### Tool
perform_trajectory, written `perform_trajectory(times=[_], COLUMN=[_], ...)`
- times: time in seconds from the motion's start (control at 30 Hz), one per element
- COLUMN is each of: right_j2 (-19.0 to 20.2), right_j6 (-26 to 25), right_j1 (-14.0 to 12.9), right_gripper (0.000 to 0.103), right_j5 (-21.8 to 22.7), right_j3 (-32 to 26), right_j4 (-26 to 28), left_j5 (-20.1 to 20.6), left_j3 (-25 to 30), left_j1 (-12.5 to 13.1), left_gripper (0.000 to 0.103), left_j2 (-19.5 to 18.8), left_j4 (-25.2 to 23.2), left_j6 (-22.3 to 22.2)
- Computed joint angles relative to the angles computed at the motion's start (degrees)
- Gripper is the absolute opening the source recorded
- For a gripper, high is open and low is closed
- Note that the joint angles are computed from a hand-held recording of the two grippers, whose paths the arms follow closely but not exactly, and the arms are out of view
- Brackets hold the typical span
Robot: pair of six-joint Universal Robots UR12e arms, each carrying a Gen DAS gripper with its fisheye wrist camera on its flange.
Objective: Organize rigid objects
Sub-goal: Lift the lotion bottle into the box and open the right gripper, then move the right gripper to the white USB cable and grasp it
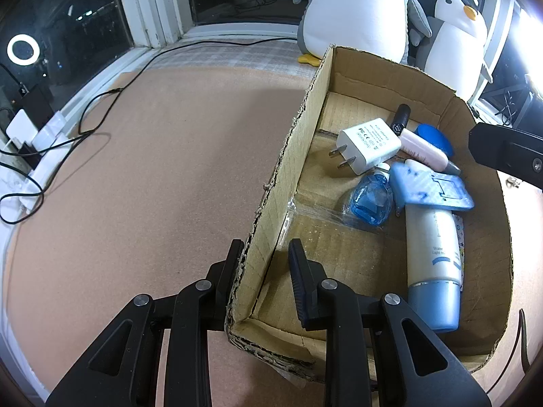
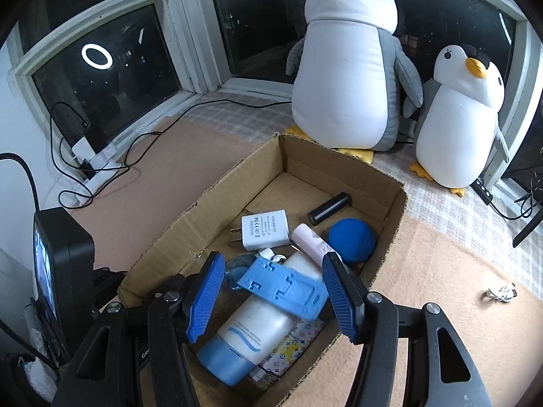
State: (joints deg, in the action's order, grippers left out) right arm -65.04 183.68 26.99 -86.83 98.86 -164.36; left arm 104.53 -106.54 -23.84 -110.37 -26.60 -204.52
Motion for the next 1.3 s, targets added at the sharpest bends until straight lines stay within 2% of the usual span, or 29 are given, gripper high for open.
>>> perform_trajectory(times=[0.47,0.67,1.1,1.3], right_j2=[-0.73,-1.46,-3.39,-4.30], right_j6=[1.41,2.63,8.69,16.16], right_j1=[-0.43,-1.38,-5.56,-9.22], right_gripper=[0.059,0.060,0.060,0.060], right_j5=[-2.93,-4.86,-9.84,-8.10], right_j3=[0.80,1.68,4.73,6.19], right_j4=[-0.40,-0.16,1.73,3.33], left_j5=[-0.01,-0.03,-0.02,-0.37], left_j3=[-0.05,-0.03,0.00,-0.04], left_j1=[0.01,0.00,-0.01,0.07], left_gripper=[0.024,0.024,0.024,0.024], left_j2=[0.02,0.05,0.02,0.04], left_j4=[0.03,0.00,0.01,0.24], left_j6=[0.08,0.02,-0.05,-0.24])
